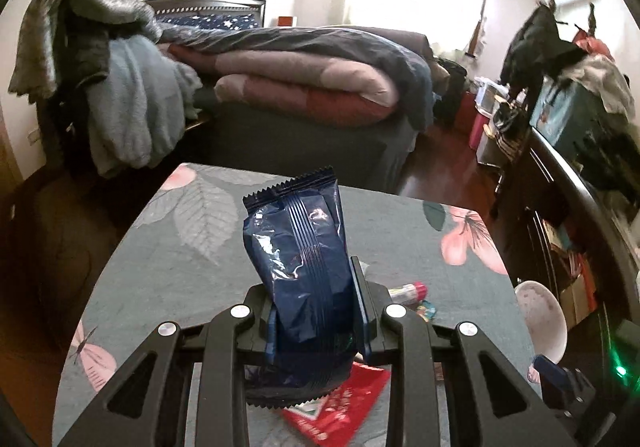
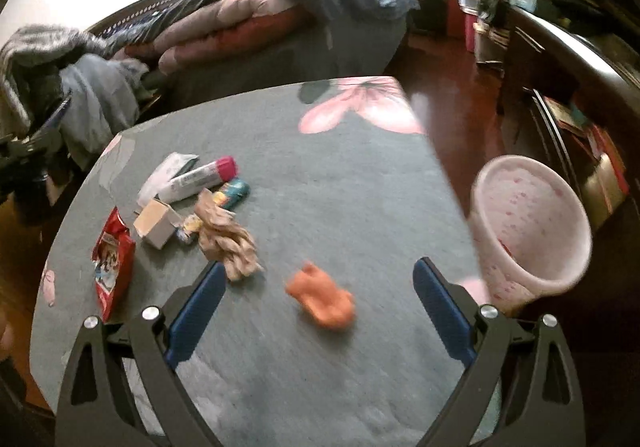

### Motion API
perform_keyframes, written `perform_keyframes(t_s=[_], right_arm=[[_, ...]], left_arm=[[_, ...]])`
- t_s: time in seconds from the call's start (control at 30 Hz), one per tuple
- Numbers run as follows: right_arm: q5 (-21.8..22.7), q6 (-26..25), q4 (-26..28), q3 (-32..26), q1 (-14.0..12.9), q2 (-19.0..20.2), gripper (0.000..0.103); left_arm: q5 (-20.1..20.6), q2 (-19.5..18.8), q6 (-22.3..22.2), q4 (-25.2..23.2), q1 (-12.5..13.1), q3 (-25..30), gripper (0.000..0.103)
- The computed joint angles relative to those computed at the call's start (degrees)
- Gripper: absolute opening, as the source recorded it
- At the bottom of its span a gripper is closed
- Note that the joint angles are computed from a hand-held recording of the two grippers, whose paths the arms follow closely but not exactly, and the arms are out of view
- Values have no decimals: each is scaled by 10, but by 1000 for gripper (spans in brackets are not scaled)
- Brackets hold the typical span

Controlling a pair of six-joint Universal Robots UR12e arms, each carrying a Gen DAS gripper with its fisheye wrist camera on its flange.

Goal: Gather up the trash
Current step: 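Grasp the brown crumpled paper with the right tool while the left holds the wrapper, then carry the brown paper and blue wrapper over the wastebasket and open both tools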

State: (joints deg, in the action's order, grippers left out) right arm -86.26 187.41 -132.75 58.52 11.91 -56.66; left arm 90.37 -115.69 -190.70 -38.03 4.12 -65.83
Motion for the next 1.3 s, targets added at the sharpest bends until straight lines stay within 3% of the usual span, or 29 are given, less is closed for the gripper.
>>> perform_keyframes(t_s=[0.23, 0.37, 0.4, 0.43, 0.87, 1.3], right_arm=[[2, -76, 42, -83, 27, 56, 90], [10, -97, 83, -110, 33, 71, 43], [17, -98, 91, -114, 32, 73, 34], [16, -97, 89, -112, 32, 72, 32], [46, -75, 10, -30, 21, 7, 30], [45, -28, -69, 60, -9, -60, 32]], left_arm=[[1, 7, -8, -4, 12, -15, 29], [-1, 11, -8, 1, 16, -22, 29], [-2, 12, -8, 2, 17, -23, 29], [-3, 14, -8, 4, 18, -25, 29], [-21, 37, -8, 28, 19, -46, 29], [-59, 37, 41, 29, -15, -33, 30]])
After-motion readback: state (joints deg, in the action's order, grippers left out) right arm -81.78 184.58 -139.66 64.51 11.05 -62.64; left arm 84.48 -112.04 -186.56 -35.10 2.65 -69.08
